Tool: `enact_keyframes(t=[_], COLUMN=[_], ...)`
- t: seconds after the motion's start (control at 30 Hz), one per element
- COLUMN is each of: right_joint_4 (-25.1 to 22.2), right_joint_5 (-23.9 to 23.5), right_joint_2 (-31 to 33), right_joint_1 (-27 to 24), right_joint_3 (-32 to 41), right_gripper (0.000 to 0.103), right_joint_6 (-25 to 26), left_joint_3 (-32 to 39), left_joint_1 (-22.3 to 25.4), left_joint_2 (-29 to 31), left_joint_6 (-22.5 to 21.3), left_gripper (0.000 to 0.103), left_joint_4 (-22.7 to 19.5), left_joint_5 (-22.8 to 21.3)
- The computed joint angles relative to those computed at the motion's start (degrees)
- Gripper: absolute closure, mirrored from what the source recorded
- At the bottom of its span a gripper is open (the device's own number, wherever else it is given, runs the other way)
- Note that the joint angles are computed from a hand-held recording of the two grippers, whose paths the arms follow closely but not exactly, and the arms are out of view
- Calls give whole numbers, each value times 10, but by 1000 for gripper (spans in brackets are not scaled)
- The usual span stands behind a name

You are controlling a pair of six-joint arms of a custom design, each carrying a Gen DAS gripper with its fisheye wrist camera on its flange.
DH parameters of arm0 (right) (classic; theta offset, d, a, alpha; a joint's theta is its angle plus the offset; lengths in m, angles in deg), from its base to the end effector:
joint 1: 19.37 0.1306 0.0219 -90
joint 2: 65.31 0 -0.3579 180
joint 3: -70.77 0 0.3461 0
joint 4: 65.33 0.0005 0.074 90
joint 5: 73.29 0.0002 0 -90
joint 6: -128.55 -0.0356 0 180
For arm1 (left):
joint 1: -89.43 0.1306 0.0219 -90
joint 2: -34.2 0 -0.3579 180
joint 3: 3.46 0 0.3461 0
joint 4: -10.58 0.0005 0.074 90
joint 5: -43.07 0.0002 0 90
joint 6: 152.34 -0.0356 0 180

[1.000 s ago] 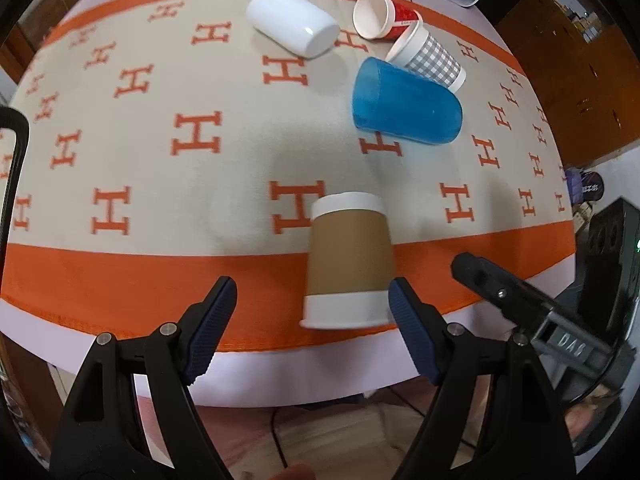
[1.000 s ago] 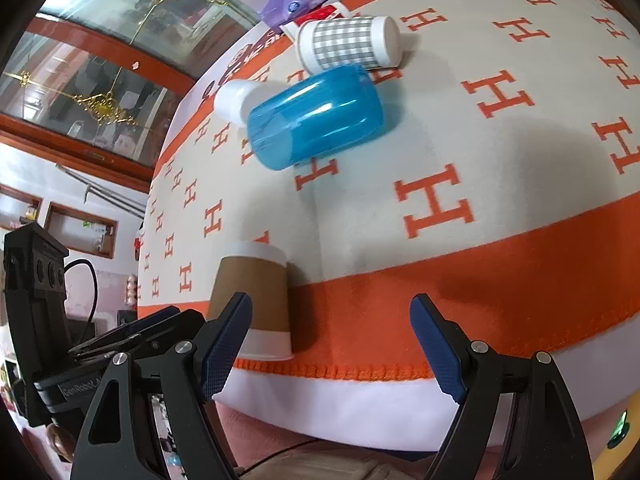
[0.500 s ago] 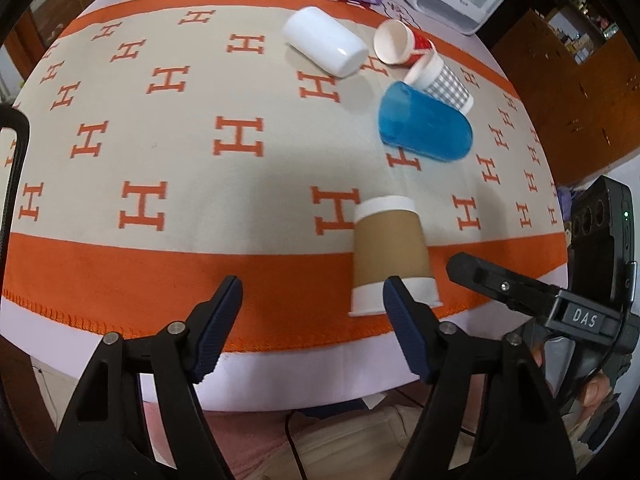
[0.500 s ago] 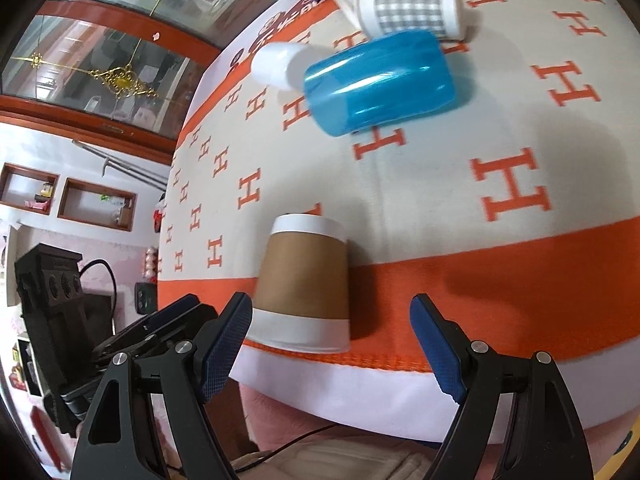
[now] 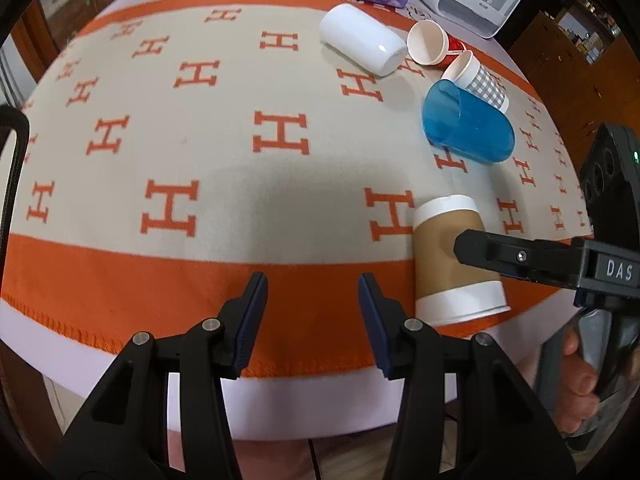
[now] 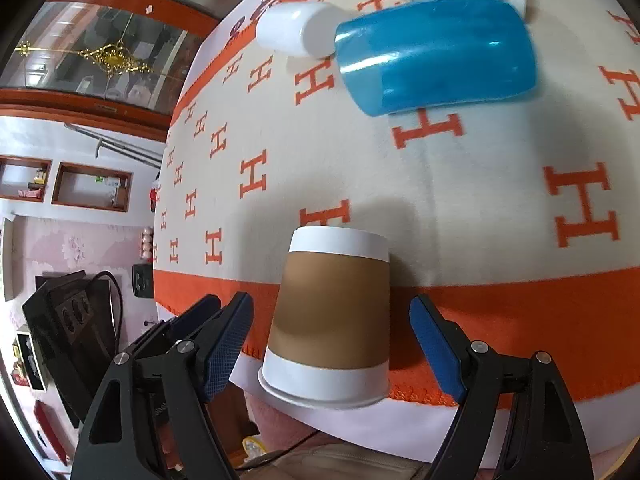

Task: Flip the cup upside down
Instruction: 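Lift the brown-sleeved cup with the right gripper and rotate it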

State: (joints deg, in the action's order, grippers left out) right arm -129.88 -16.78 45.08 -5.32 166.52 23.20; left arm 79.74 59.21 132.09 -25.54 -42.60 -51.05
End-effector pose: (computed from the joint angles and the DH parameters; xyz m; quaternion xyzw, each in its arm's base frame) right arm 0.4811 0.1401 0.2767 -0.0163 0.9536 0.3003 0.0145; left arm 0.3872 -0.2231 0.2958 -0.0632 0.9788 -0.0765 0.1794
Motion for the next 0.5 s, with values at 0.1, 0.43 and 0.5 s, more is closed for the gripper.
enact_keyframes(t=[0.1,0.43,0.5], right_joint_4=[-2,-1,20], right_joint_5=[4,1,12], right_joint_2=[10,12,0], right_joint_1=[6,16,16], right_joint_3=[6,6,-1], right_gripper=[24,38,38], right_joint_6=[-2,17,18], left_joint_3=[-3,-29,-28], left_joint_1=[-6,-17,-21], left_joint_2=[3,3,5], left_joint_6=[-9,-13,-15], left_gripper=[59,59,59], left_joint_4=[7,73,77], left_joint_5=[-21,-23,-35])
